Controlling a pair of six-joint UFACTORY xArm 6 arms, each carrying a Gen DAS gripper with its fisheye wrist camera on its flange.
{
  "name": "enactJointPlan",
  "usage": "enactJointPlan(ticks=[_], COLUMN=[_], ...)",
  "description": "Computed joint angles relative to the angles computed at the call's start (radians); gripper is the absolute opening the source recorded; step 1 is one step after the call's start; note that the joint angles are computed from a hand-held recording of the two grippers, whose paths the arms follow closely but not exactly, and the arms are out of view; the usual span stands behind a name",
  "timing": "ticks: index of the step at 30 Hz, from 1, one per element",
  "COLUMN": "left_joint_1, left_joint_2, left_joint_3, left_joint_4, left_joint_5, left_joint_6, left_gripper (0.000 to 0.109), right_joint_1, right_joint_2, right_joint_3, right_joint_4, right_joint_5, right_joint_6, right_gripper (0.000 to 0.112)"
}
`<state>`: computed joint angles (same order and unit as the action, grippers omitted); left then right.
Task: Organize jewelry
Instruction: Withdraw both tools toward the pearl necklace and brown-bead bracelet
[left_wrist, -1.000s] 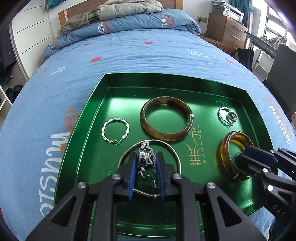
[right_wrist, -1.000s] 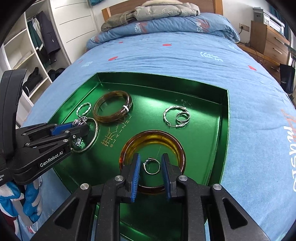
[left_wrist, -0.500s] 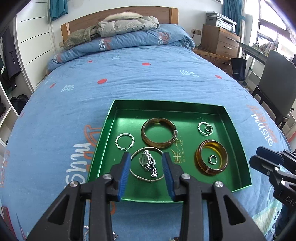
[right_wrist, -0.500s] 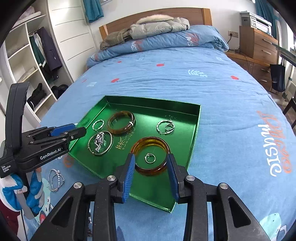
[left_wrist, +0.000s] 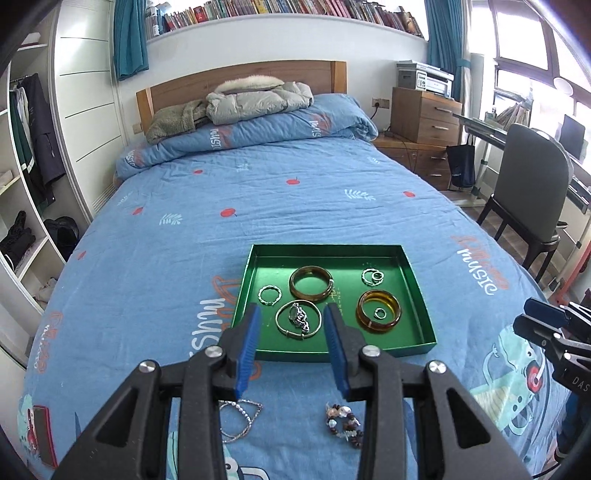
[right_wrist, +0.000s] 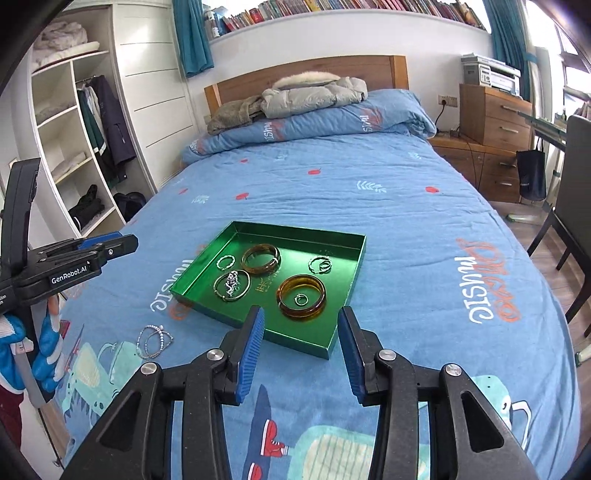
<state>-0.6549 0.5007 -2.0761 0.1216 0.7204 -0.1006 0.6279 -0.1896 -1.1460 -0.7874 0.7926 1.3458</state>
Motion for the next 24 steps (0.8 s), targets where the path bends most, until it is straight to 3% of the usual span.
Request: enactJointPlan(ticks=[4, 11, 17, 24], left_joint_1=[-0.003, 0.001, 0.024, 0.049], left_joint_2=[-0.178, -0.385, -0.543, -0.679], left_joint_3=[0.225, 0.444, 0.629, 0.827], left_joint_4=[0.033, 0.08, 0.11, 0.11], left_joint_5=[-0.102, -0.125, -0.164, -0.207], left_joint_6=[-0.004, -0.011, -0.07, -0.091], left_gripper=[0.033, 0.034, 0.035, 0.036], right_joint_1=[0.091, 0.262, 0.39, 0.485], right_joint_2=[-0.073, -0.135, -0.152, -0.163], right_joint_3=[0.017, 0.003, -0.005, 0.029], right_joint_4=[-0.048, -0.116, -0.161, -0.183], right_joint_5=[0.099, 0.274, 0.359, 0.388], right_joint_6=[0.033, 0.062, 0.098, 0.181], right_gripper=[0.042, 0.043, 0.044, 0.046])
